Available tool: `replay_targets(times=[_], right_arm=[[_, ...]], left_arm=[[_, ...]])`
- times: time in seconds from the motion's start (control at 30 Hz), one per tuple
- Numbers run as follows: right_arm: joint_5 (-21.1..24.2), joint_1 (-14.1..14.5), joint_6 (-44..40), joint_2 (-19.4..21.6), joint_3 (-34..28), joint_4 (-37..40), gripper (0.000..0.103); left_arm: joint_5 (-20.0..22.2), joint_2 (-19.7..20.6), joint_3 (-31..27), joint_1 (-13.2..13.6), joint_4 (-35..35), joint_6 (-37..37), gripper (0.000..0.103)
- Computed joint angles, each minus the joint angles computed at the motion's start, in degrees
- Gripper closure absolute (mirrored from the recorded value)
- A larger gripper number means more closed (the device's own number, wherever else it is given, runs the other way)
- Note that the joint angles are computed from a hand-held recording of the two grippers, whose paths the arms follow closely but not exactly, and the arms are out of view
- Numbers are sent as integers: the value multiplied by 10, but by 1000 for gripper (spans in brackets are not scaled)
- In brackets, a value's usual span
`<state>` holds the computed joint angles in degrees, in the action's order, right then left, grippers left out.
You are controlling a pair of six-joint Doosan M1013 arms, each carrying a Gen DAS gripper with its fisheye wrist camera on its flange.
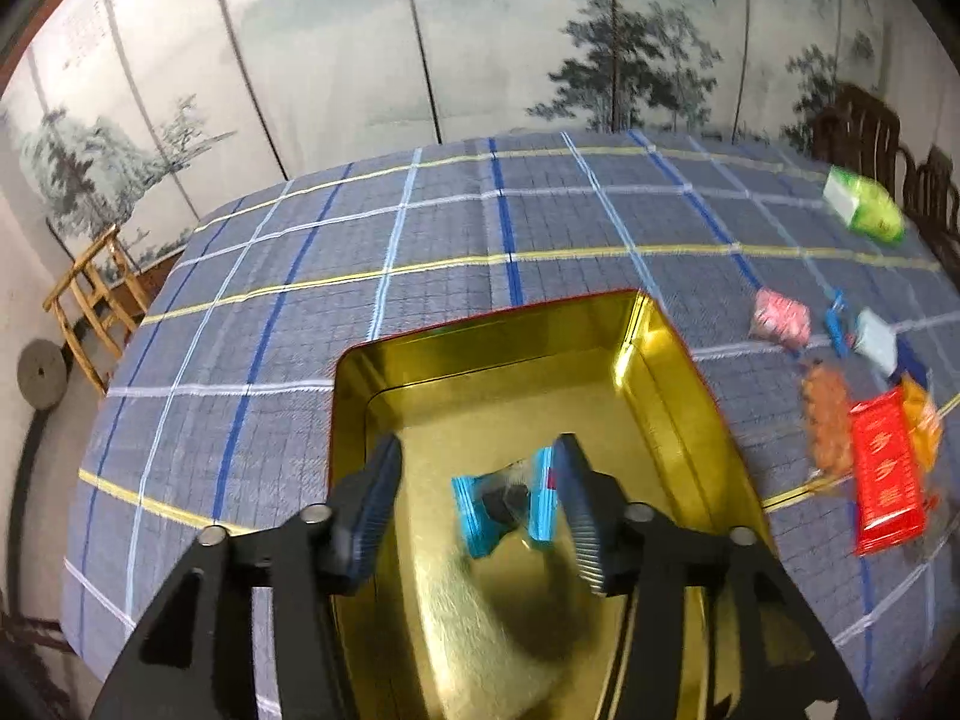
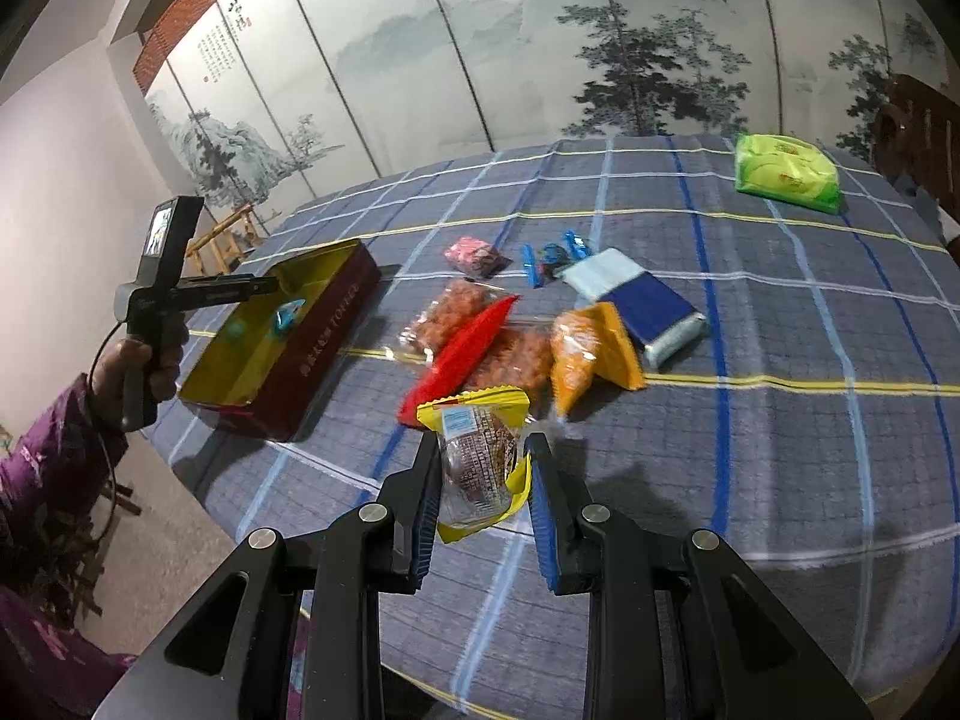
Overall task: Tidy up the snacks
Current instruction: 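Release the blue candies in the tin while the right gripper drops the yellow snack there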
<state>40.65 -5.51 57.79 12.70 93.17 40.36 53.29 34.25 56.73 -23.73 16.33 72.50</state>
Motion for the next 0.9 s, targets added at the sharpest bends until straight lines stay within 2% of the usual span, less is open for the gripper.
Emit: replay_targets(times=[0.03, 0.1, 0.17, 0.27, 0.4, 0.53, 0.63, 0.9], right_arm=[[4, 3, -5, 3, -5, 4, 75], [11, 10, -10, 9, -17, 5, 75], [24, 18, -29, 19, -35, 19, 75], [44, 38, -53, 39, -71, 34, 75], [84, 64, -68, 81, -135, 53, 75], [131, 89, -47, 134, -212, 41, 75], [153, 107, -23, 166, -257, 21, 75], [174, 141, 50, 228, -340, -60, 75]], left_arm=[[-14, -10, 13, 1, -6, -10, 47], [-46, -34, 46, 3, -13, -32, 34], [-69, -57, 78, 2, -11, -56, 28], [-89, -87, 119, 0, -14, -70, 28], [-99, -120, 163, -5, -23, -81, 28], [-99, -144, 197, -12, -22, -90, 27], [-99, -158, 216, -15, -21, -101, 19], [-87, -172, 232, -9, -51, -92, 13]])
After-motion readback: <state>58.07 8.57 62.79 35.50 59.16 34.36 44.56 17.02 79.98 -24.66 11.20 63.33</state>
